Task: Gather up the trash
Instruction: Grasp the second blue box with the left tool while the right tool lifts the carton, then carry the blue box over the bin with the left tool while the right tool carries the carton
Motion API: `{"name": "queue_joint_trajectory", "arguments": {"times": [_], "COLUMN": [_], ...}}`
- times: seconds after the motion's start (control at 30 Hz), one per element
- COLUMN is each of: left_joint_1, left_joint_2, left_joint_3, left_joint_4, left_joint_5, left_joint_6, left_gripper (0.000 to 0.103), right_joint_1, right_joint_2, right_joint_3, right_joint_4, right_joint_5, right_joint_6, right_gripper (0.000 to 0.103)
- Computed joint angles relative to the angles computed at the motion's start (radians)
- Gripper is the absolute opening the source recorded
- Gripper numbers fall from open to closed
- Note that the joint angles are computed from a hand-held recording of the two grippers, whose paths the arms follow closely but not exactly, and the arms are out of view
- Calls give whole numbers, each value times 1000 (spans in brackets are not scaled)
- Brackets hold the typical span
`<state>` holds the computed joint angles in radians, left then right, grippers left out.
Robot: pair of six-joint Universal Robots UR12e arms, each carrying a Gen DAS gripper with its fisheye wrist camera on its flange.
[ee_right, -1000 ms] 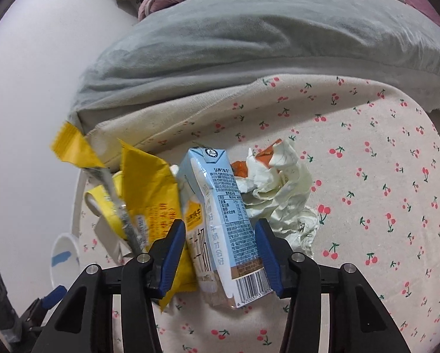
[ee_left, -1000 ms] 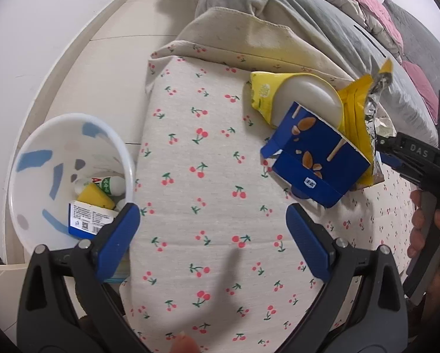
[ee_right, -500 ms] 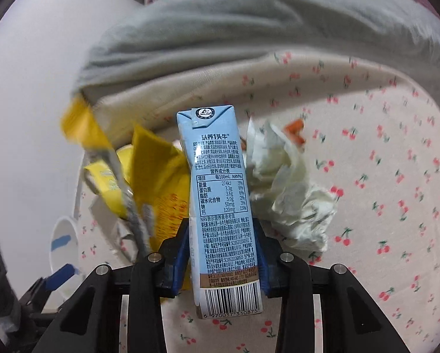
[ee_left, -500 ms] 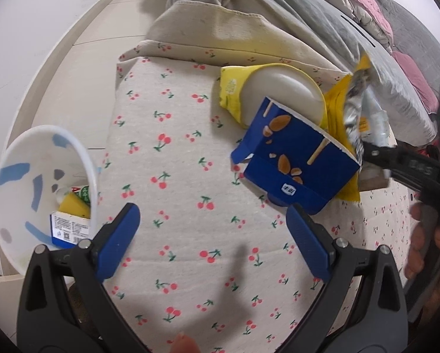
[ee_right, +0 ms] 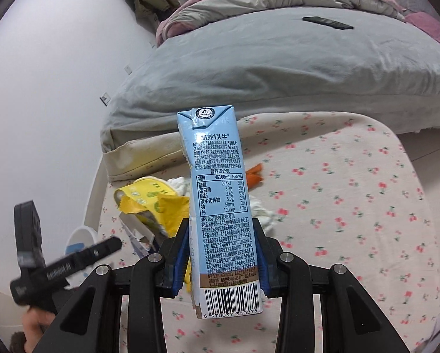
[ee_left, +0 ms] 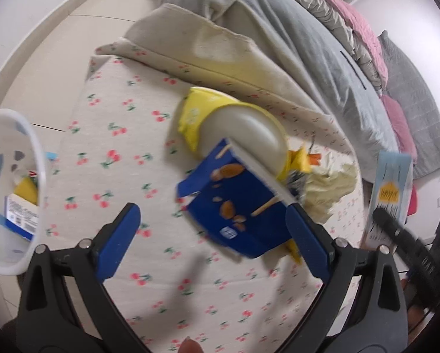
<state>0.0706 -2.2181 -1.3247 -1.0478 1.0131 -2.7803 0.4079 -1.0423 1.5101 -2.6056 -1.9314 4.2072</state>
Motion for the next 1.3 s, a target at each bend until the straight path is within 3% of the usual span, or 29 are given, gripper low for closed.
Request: {"name": "queue_joint_trajectory", "arguments": {"times": [0.23,0.4,0.6,0.8,0.93,1.2,1.3], "left_joint_1": [-16,-27,-25,-1,15,35,39], "left_joint_2": [-22,-33,-26,-12,0,26,34], "left_joint_3": [14,23,13,4,1,-27,-39], "left_joint_4": [48,56,31,-19,-76,-76,-48], "left_joint_5": [-37,-17,-5,-48,-81,-68,-54], "left_joint_6": [-42,-49,-21,9,50,92,100], "left_gripper": [94,92,74,60,43,24,5], "right_joint_1": [-5,-8,-9,-6,-2,10,14], "right_joint_2": [-38,-53,-61,-59,-56,-50,-47], "right_joint_3": [61,89,100,96,92,82,77], "right_joint_4": [0,-2,-6,-15,-18,-19,-17], "right_joint_5": [-6,-5,-5,-3,-1,-1,-1], "right_joint_6": [13,24,30,25,15,6,3], "right_gripper": [39,39,39,39,39,39,39]}}
